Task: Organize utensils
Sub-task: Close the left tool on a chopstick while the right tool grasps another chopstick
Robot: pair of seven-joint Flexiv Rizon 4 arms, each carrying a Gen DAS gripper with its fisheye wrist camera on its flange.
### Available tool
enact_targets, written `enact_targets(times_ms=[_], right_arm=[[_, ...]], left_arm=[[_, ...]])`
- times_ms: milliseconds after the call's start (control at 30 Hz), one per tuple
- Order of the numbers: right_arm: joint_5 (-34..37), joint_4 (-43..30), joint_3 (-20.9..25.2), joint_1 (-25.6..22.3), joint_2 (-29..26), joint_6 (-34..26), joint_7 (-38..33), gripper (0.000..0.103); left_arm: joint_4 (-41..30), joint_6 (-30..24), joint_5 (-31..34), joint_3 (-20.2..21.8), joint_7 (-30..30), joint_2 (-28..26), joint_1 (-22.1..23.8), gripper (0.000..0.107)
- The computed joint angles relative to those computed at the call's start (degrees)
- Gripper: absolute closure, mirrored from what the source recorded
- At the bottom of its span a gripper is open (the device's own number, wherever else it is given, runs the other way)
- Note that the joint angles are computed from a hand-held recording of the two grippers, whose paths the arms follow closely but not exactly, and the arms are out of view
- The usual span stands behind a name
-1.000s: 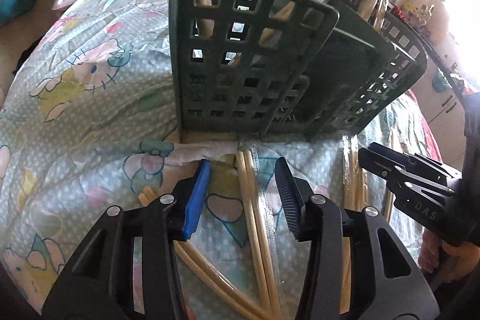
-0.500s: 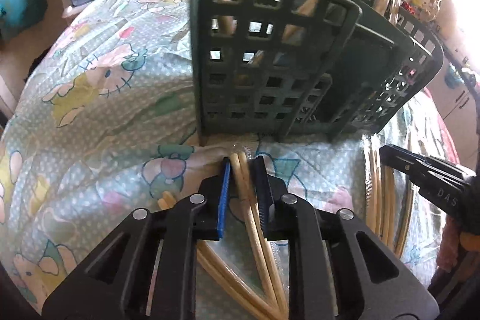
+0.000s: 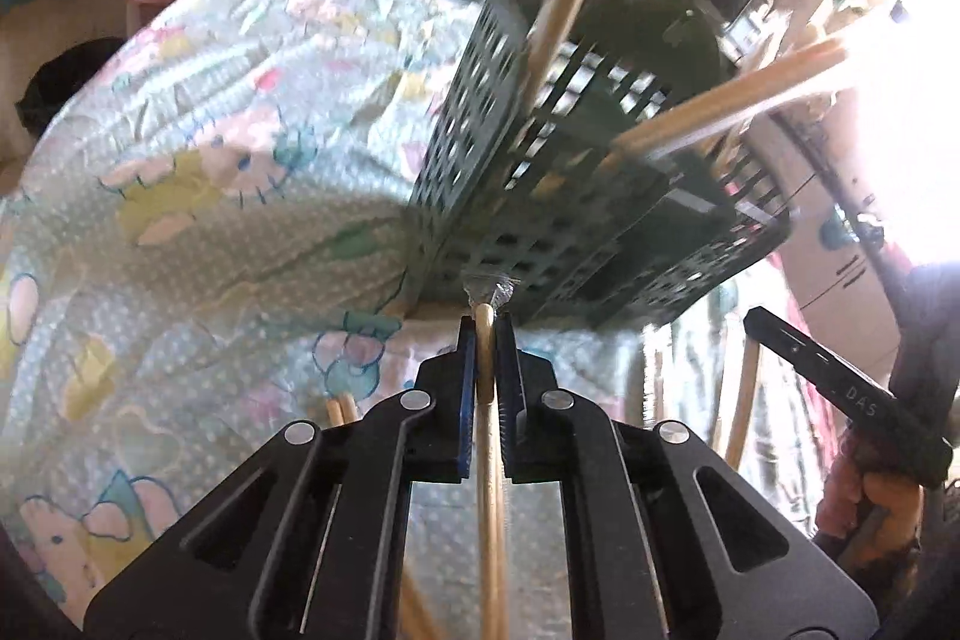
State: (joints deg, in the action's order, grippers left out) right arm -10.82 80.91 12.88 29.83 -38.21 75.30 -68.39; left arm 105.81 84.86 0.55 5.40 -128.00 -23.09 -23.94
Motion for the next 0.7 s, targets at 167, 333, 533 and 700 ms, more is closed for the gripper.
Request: enact_targets(times_ms=[167,333,533,700], right_arm=[[-1.52,2.53,-0.95,0.69,2.72,4.26,-0.64,0.096],[-4.03,5.54,-2.47,2.05,5.37,8.49,-0.22,0.097],[-7.21,7.99,-4.68,3.81,7.58,12.78,0.89,0.097],[-8.99,8.86,-6.10,4.87,8.88,15.35,2.05,0.097]], left_arm=[[-0.37,1.54,3.94,3.81,-3.31,2.18,-3.72,0.104],[-2.11,2.33,9.08,7.89,-7.98,3.81,-7.51,0.104],[-5.49,1.80,17.66,12.12,-15.09,5.54,-10.95,0.104],[-9.73,-0.54,27.42,15.78,-23.67,6.20,-14.15,0.104]])
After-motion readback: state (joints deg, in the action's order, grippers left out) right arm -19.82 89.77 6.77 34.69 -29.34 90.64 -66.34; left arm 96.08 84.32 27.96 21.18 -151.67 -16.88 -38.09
